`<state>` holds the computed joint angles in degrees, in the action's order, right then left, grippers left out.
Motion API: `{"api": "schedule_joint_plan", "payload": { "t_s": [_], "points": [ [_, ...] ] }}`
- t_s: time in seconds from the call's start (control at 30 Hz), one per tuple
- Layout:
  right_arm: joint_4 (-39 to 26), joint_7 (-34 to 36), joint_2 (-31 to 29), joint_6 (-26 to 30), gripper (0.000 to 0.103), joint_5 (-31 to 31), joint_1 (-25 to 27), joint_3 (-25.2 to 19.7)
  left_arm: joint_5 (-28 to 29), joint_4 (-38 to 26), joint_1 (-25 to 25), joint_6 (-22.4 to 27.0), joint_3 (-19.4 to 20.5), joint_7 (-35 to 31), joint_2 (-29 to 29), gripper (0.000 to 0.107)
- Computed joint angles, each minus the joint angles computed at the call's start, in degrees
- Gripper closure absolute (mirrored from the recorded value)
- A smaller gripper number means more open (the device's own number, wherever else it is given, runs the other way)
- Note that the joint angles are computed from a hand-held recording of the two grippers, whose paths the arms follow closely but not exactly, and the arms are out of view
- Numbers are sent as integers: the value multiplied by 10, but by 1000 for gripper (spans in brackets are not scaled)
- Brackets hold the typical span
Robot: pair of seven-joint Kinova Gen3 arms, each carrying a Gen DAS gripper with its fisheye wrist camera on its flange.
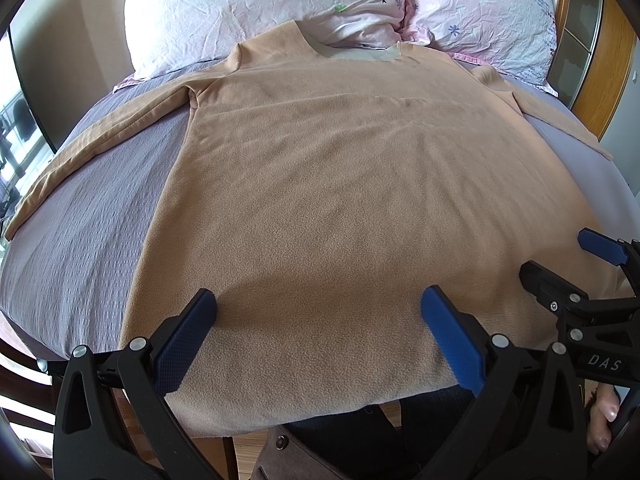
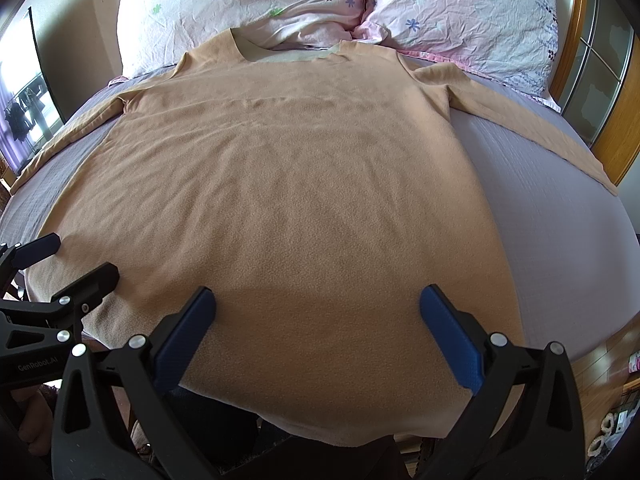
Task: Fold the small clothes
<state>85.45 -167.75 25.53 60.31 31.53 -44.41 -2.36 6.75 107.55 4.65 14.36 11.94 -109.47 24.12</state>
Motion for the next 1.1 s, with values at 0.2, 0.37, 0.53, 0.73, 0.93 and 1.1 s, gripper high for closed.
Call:
{"api": "schedule_joint_plan", "payload": {
  "t_s": [0.2,0.37,0.53,0.73,0.93,1.1],
  "points": [
    [-1,-20,4,18,2,55,85,-120,-121,-8,-56,15,75,108,4,6],
    [82,-120,-44,-65,2,120,125,-144,-238,0,-165,22,208,185,20,6],
    [211,-237,-175,-182,3,112,177,-16,-290,-22,-274,45,341,196,69,6],
    [290,-364,-216,-259,35,117,329,75,-231,-20,-433,-41,497,92,165,6],
    [323,-382,-193,-369,60,62,487,64,-149,-13,-541,-121,616,-46,293,6],
    [319,-389,-162,-413,99,80,566,27,-32,-50,-533,-130,578,-112,283,6]
  ]
}}
